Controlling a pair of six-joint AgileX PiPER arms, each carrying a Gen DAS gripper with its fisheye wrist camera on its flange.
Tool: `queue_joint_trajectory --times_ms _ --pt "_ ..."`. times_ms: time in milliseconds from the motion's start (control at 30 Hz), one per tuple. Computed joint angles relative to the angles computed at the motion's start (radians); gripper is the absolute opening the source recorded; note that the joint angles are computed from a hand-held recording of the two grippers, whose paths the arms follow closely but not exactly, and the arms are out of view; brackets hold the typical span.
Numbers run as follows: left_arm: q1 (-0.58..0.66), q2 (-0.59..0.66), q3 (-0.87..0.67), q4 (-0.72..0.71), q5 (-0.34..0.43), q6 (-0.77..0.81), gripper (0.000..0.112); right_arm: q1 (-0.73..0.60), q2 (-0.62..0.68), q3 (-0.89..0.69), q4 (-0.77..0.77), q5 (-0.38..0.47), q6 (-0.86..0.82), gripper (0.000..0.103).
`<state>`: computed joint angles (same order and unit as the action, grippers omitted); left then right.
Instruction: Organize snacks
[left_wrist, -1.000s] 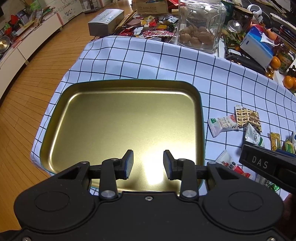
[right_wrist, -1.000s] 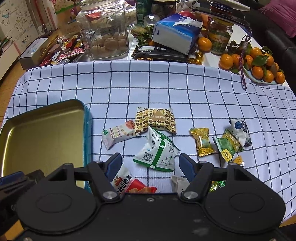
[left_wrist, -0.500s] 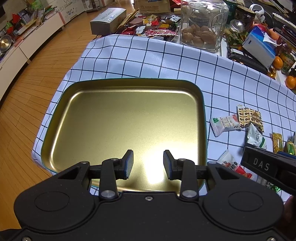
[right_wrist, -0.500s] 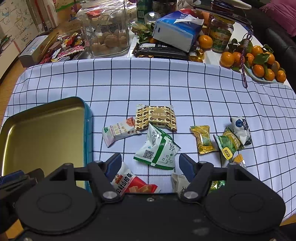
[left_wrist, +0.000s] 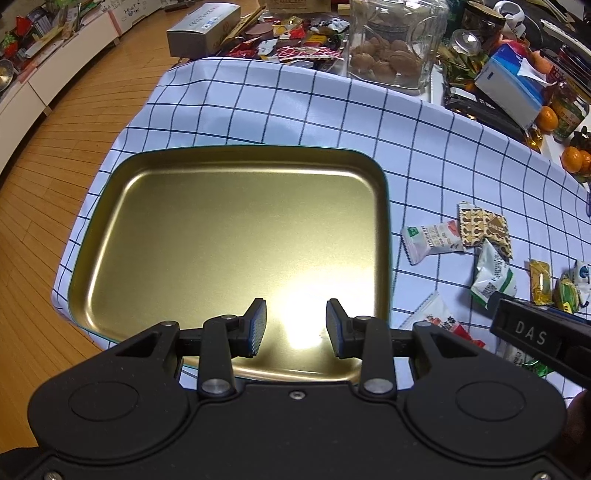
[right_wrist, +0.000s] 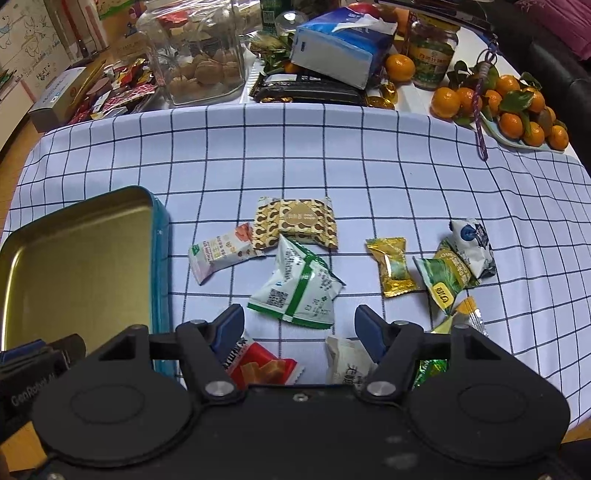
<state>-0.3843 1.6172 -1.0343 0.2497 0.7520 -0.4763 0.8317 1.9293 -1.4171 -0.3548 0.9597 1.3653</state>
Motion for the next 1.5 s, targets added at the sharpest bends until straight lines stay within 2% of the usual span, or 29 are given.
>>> queue_joint_trajectory --times_ms 267,567,733,1000,1233,1500 --pt "-0.053 0.018 -0.055 -0.069 0.025 0.06 0.044 -0.1 -0.173 0.245 0.006 -0.085 0.043 0.063" --pt "-0.176 0.089 -0.124 -0.068 0.052 0.052 0.044 -0.335 -0.346 0.542 0.232 -0.236 -0.009 0.058" --pt "-0.225 0.121 -0.161 -0.08 0.06 0.056 0.044 -0.379 -0.393 0.632 0.256 -0.277 -0.012 0.056" --pt "-0.244 0.161 -0.189 -0.082 0.067 0.051 0.044 -0.383 -0.421 0.667 0.405 -0.383 -0.131 0.054" --pt "-0.211 0.153 -0.171 -0.084 0.061 0.055 0.044 -0.364 -0.337 0.597 0.466 -0.371 -0.139 0.054" --pt "-0.164 0.137 -0.153 -0.111 0.053 0.082 0.044 -0.351 -0.264 0.533 0.374 -0.337 -0.019 0.054"
